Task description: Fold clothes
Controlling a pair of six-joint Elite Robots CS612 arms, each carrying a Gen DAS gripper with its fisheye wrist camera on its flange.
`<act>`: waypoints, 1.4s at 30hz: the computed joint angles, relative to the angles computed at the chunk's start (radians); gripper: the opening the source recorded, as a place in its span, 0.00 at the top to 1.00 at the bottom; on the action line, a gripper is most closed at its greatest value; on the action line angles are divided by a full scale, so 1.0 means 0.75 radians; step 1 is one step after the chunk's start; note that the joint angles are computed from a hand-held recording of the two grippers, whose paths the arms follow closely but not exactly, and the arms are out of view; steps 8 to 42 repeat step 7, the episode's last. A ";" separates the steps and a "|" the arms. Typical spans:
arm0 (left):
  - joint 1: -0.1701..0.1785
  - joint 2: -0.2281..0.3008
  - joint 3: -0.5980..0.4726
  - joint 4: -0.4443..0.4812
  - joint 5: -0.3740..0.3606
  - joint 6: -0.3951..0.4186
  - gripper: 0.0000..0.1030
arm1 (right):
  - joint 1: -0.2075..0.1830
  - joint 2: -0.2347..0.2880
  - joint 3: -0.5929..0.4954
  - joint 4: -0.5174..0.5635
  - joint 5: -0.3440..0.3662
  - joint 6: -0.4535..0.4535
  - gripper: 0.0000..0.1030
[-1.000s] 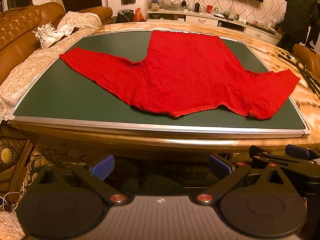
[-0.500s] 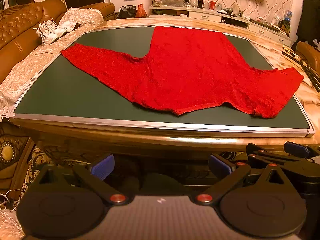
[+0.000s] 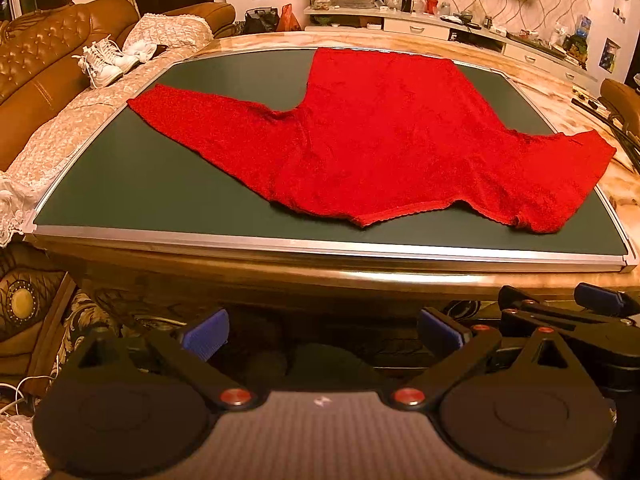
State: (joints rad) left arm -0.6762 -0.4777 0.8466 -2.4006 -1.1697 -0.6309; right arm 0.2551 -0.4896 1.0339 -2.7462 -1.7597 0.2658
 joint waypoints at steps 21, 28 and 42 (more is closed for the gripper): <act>0.004 -0.006 0.017 -0.032 -0.016 -0.007 0.01 | 0.001 0.000 0.000 0.002 -0.002 0.001 0.17; 0.004 -0.006 0.017 -0.032 -0.016 -0.007 0.01 | 0.001 0.000 0.000 0.002 -0.002 0.001 0.17; 0.004 -0.006 0.017 -0.032 -0.016 -0.007 0.01 | 0.001 0.000 0.000 0.002 -0.002 0.001 0.17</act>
